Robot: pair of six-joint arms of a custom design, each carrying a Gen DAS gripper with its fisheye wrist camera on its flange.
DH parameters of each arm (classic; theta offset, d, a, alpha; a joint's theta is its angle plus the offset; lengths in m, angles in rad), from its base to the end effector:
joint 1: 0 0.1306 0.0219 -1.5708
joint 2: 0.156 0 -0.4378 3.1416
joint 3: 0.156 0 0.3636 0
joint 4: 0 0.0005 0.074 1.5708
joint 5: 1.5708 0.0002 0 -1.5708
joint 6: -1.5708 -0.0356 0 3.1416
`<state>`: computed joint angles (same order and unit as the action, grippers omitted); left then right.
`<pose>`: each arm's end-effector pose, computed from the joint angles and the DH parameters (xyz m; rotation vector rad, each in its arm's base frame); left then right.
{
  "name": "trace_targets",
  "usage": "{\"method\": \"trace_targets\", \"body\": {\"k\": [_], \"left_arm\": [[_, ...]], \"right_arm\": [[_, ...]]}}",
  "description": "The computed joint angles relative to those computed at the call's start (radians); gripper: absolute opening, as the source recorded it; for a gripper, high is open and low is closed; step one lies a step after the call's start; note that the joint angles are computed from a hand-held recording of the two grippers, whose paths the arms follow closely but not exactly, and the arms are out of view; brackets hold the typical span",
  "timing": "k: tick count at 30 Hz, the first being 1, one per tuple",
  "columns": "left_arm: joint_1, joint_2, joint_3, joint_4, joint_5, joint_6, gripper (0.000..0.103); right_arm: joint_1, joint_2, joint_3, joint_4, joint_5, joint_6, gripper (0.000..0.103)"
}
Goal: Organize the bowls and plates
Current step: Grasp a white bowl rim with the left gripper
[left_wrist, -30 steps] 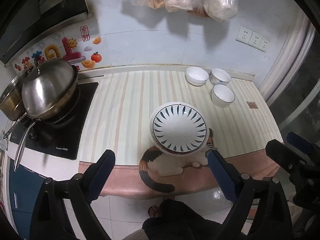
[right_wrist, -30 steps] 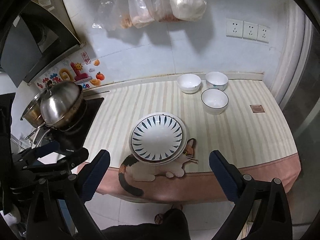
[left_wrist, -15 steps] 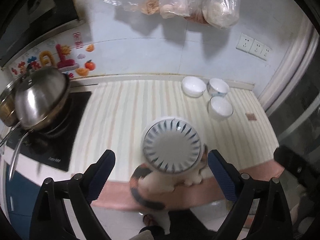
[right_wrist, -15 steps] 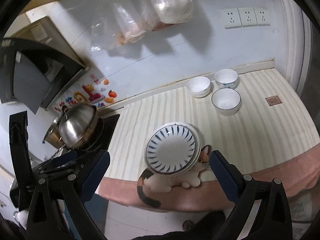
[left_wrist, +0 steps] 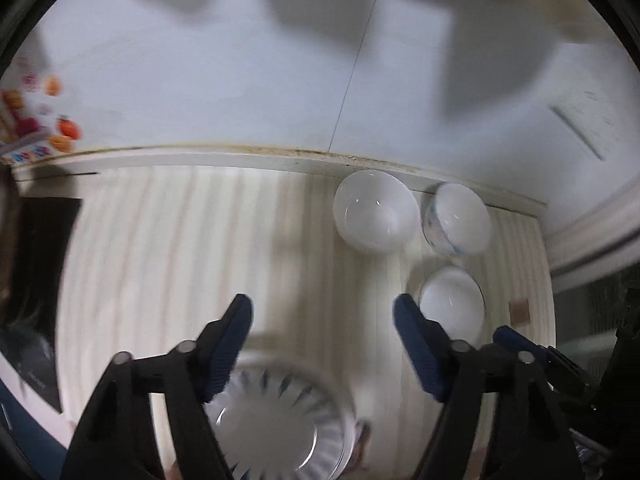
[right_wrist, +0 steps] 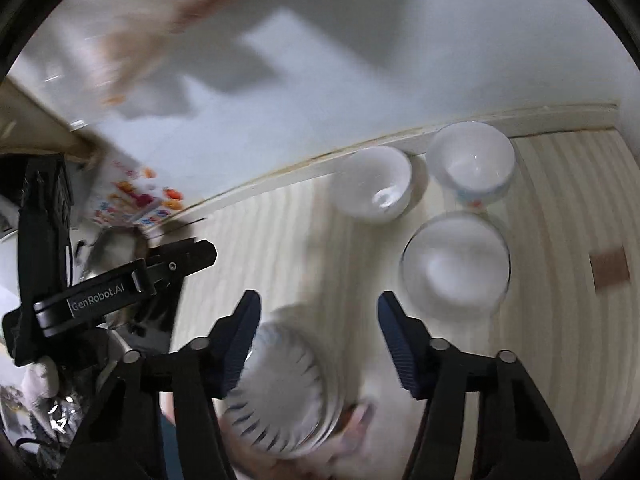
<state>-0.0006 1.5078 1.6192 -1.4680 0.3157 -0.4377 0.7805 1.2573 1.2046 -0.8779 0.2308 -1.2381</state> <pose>0.4466 -0.0118 0.5015 0.6653 2.7632 -0.3754 0.2769 0.2620 0.4566 0.6752 2.4665 0.5593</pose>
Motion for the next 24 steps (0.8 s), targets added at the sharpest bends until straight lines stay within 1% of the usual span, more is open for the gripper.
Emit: {"method": "trace_targets", "body": {"k": [1, 2, 3, 4, 7, 9, 10, 11, 12, 13, 14, 16, 18, 20, 21, 23, 24], "left_arm": [[-0.019, 0.025, 0.006, 0.007, -0.006, 0.020, 0.069], [-0.042, 0.051, 0.011, 0.023, -0.024, 0.047, 0.069], [-0.061, 0.078, 0.018, 0.033, -0.039, 0.064, 0.069], [-0.081, 0.109, 0.028, 0.040, -0.055, 0.080, 0.069], [-0.119, 0.170, 0.045, 0.055, -0.095, 0.097, 0.068], [-0.135, 0.202, 0.057, 0.054, -0.112, 0.103, 0.068], [-0.142, 0.222, 0.064, 0.054, -0.122, 0.107, 0.065], [-0.148, 0.234, 0.067, 0.055, -0.128, 0.108, 0.059], [-0.154, 0.249, 0.070, 0.052, -0.136, 0.106, 0.056], [-0.160, 0.262, 0.077, 0.046, -0.144, 0.105, 0.052], [-0.162, 0.270, 0.075, 0.043, -0.148, 0.102, 0.046], [-0.170, 0.284, 0.073, 0.042, -0.158, 0.096, 0.041], [-0.173, 0.296, 0.071, 0.041, -0.164, 0.089, 0.039], [-0.175, 0.302, 0.065, 0.040, -0.165, 0.076, 0.033], [-0.175, 0.305, 0.063, 0.036, -0.161, 0.070, 0.031], [-0.173, 0.310, 0.060, 0.025, -0.144, 0.061, 0.023], [-0.174, 0.310, 0.057, 0.025, -0.142, 0.057, 0.023]], "right_arm": [[-0.073, 0.015, -0.018, 0.026, -0.061, 0.059, 0.060], [-0.116, 0.027, -0.024, 0.039, -0.092, 0.090, 0.060], [-0.176, 0.047, -0.035, 0.062, -0.149, 0.130, 0.059], [-0.216, 0.062, -0.041, 0.074, -0.184, 0.150, 0.058], [-0.325, 0.130, -0.042, 0.105, -0.292, 0.219, 0.055], [-0.364, 0.171, -0.031, 0.112, -0.332, 0.250, 0.053], [-0.379, 0.191, -0.028, 0.119, -0.353, 0.253, 0.051], [-0.385, 0.199, -0.035, 0.131, -0.369, 0.254, 0.048], [-0.395, 0.218, -0.032, 0.139, -0.388, 0.261, 0.047], [-0.398, 0.231, -0.031, 0.140, -0.396, 0.265, 0.044], [-0.400, 0.247, -0.022, 0.129, -0.402, 0.269, 0.042], [-0.400, 0.274, -0.004, 0.094, -0.394, 0.268, 0.040], [-0.408, 0.296, 0.001, 0.083, -0.398, 0.263, 0.038], [-0.413, 0.310, 0.005, 0.077, -0.405, 0.255, 0.036], [-0.414, 0.316, 0.009, 0.067, -0.403, 0.258, 0.034], [-0.420, 0.333, 0.014, 0.055, -0.408, 0.254, 0.026], [-0.424, 0.341, 0.013, 0.054, -0.414, 0.249, 0.023]]}}
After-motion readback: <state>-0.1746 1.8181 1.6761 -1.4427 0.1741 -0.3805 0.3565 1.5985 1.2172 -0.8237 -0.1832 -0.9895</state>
